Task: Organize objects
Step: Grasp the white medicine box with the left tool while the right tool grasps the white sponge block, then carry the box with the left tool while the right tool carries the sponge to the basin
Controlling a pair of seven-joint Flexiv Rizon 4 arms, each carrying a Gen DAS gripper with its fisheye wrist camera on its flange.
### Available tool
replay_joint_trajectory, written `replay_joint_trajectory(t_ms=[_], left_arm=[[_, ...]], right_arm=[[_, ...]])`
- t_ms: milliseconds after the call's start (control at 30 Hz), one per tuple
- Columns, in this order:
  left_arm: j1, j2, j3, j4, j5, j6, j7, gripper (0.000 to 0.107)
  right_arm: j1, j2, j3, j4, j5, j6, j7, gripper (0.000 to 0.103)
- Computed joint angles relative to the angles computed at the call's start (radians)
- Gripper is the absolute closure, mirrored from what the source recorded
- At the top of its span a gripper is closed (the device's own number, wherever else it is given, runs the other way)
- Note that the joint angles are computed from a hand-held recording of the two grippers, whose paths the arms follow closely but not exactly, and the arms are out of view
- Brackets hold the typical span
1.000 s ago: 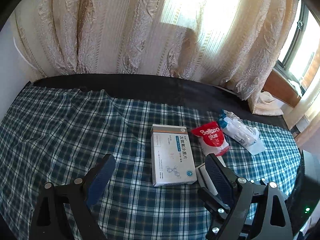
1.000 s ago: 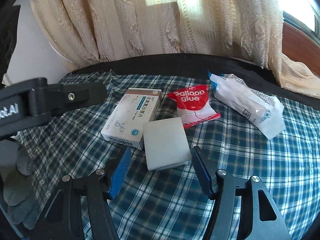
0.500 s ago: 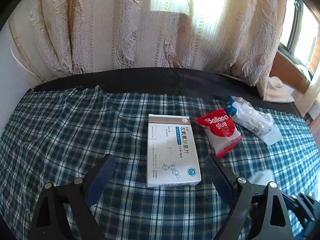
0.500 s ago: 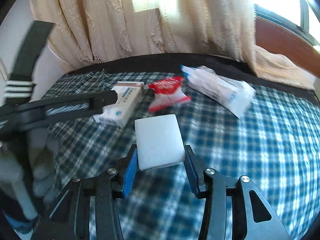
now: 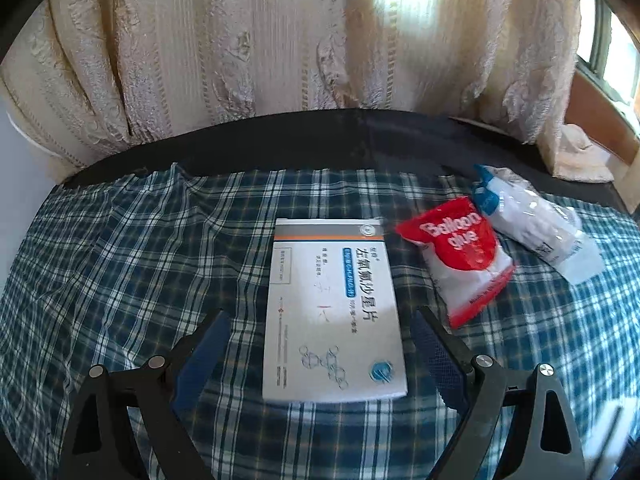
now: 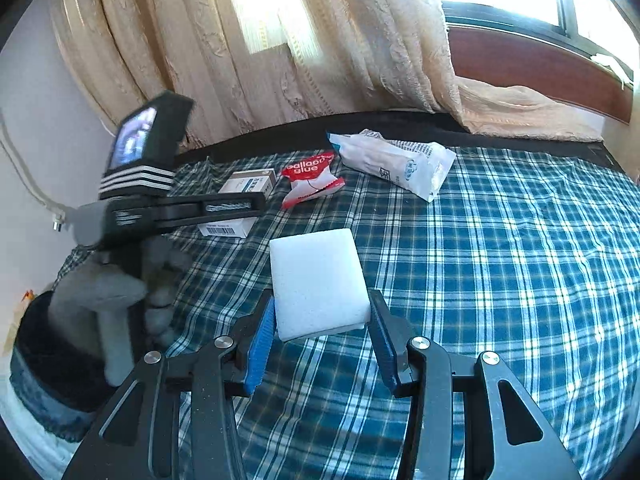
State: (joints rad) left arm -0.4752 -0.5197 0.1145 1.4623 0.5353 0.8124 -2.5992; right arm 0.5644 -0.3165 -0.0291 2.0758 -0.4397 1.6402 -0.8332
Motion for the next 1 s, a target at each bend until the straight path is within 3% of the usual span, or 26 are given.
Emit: replay_joint_trajectory(t_ms=[133,367,567,867,1000], left_arm=[[0.011,-0.002,0.002,0.007,-0.016,-0.011,-0.020,0.014],[0.021,0.008,0.000,0.026,-0.029,0.007,-0.028,0.039],[0.018,0.030,0.003,0.050,-0.015,0.040,-0.039,0.039],[-0.002,0.073,0.000,0.052,0.049,0.055,-0.080,0.039],[-0.012,0.083,-0.016,0.044,0.068,0.061,-0.067,0.039]], right_arm=[[0.023,0.021,-0.033,0.025,-0.002,0.021,0.013,0.057],[0.070,0.048,-0.091,0.066,-0.005,0.039,0.044,0.057],[0.138,0.074,-0.175,0.105,-0.024,0.056,0.089,0.057],[0.332,0.127,-0.409,0.185,-0.062,0.084,0.159,0.057],[0.461,0.155,-0.560,0.229,-0.066,0.097,0.172,0.057]])
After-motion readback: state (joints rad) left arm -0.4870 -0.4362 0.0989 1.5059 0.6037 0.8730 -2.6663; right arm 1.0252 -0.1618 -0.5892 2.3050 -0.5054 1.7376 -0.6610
